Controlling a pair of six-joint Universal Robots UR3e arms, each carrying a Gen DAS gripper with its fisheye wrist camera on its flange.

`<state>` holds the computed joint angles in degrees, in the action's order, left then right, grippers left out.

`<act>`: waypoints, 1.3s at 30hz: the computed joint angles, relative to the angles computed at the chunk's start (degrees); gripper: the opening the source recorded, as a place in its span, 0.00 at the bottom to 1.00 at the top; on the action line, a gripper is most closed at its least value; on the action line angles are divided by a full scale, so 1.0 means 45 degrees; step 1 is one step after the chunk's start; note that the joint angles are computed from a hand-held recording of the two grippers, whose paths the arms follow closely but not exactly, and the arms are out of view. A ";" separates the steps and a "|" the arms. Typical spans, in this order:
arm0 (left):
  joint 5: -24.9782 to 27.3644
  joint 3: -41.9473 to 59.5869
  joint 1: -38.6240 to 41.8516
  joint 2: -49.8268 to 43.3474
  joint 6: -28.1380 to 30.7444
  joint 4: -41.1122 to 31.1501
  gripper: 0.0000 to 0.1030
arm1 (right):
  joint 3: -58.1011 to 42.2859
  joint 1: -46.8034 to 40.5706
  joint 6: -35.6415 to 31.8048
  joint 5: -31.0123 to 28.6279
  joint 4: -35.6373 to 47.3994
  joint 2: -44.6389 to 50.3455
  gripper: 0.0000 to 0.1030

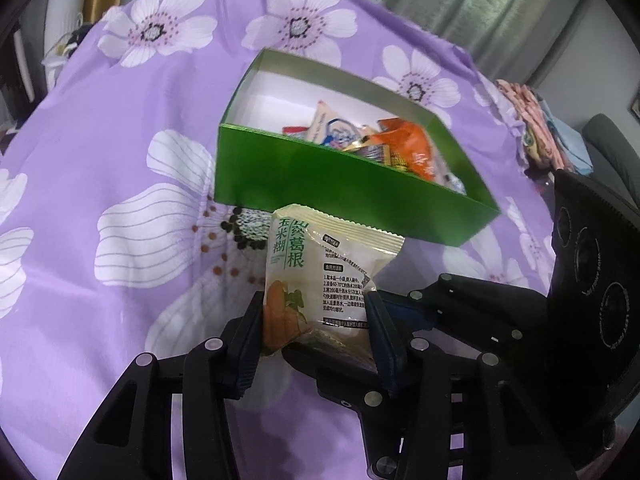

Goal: Organize snacks
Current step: 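Lift the pale green packet over the green box and lower it inside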

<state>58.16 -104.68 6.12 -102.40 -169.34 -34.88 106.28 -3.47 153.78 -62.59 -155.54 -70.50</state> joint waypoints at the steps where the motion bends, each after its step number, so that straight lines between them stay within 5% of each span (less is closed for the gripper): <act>1: -0.0012 -0.0132 -0.0038 0.0179 -0.0019 0.0053 0.47 | 0.0230 -0.0057 -0.0060 0.0052 -0.0010 -0.0264 0.40; 24: 0.0962 -0.0384 -0.2087 0.2553 -0.0493 -0.0219 0.47 | 0.4527 -0.2739 -0.1423 0.1685 0.0979 -0.6262 0.40; 39: 0.1267 0.3126 -0.3049 0.0599 -0.0681 -0.0411 0.47 | 0.3133 -0.3753 -0.1251 0.2282 0.0771 -0.5975 0.40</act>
